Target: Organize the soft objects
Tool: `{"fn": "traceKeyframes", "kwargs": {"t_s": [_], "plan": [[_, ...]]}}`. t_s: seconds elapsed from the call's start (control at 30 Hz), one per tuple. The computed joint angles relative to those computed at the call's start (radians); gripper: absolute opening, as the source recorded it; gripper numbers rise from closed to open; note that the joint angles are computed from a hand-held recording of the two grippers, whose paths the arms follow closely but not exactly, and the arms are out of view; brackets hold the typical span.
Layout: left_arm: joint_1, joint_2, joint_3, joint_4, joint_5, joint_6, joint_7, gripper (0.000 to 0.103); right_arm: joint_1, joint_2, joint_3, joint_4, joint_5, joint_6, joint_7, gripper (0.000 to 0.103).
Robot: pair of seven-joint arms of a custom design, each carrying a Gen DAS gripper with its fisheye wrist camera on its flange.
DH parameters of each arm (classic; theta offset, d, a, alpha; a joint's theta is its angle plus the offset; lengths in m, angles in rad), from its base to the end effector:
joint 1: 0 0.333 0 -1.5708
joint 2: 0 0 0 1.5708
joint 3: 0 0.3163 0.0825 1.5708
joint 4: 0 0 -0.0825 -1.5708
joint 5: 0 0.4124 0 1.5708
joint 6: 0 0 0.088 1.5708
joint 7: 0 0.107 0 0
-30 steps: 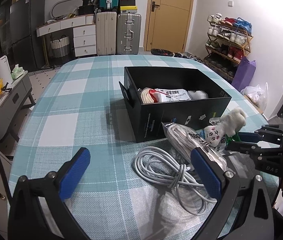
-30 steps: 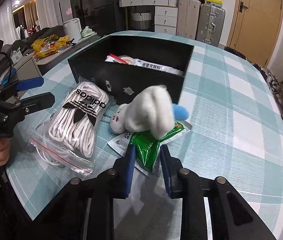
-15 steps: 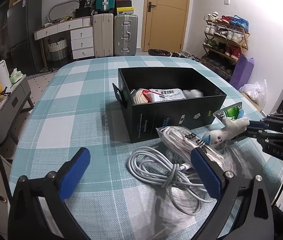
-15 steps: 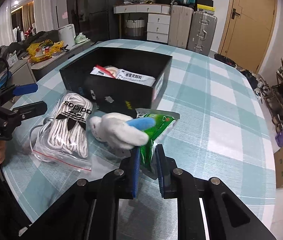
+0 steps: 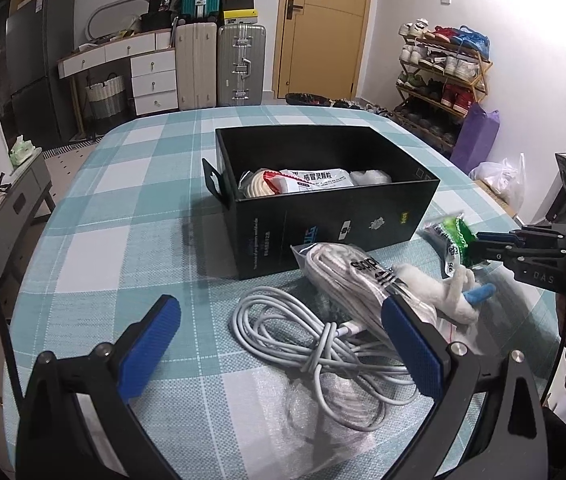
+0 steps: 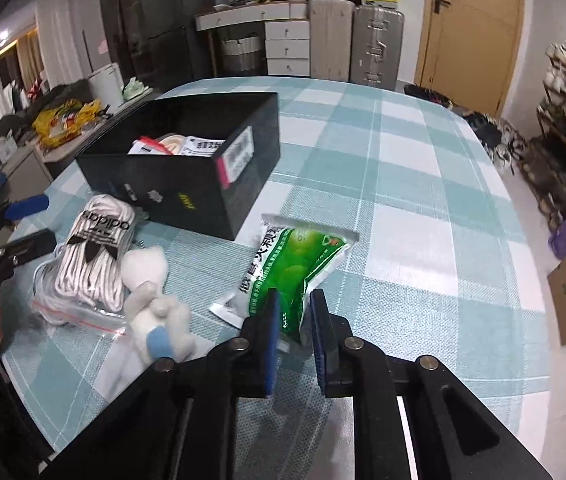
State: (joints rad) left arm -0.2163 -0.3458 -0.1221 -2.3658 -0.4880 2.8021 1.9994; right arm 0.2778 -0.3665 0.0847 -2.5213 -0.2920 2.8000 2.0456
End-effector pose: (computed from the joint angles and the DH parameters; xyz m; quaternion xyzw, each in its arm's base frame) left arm 0.4902 -0.1539 0.5344 -0.5138 0.7596 -0.3557 0.1802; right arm 0.4501 0.1865 0.4640 -0.7116 0.6212 -0.2093 0.2528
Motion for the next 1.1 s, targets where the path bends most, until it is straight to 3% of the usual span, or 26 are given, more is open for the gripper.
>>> {"fn": "traceKeyframes", "kwargs": {"t_s": [0.07,0.13,0.47,0.6,0.67,0.83,1.1], "plan": [[0.001,0.002,0.0,0.001,0.001,0.002,-0.002,0.101,-0.002,0.01,0.003,0.005,0.003,0.002,0.011,0.037],[0.001,0.004,0.002,0.003,0.0,0.002,-0.002,0.101,-0.022,0.019,0.024,0.013,-0.021,0.005,0.053,0.049],[0.003,0.013,0.005,0.007,-0.004,0.006,-0.001,0.101,-0.033,0.1,0.047,0.078,-0.07,-0.003,0.204,0.062],[0.001,0.014,0.005,0.007,-0.008,0.004,0.003,0.101,-0.039,0.117,0.054,0.095,-0.124,-0.014,0.252,0.062],[0.0,0.014,0.001,0.006,-0.006,0.002,0.004,0.101,-0.046,0.12,0.063,0.101,-0.164,-0.017,0.287,0.051],[-0.006,0.013,-0.002,0.002,-0.006,0.0,0.009,0.101,-0.021,0.103,0.038,0.085,-0.159,0.009,0.259,0.036],[-0.009,0.012,-0.008,-0.002,-0.004,0.001,0.008,0.101,-0.042,0.054,0.05,0.049,-0.192,0.064,0.263,0.021]]}}
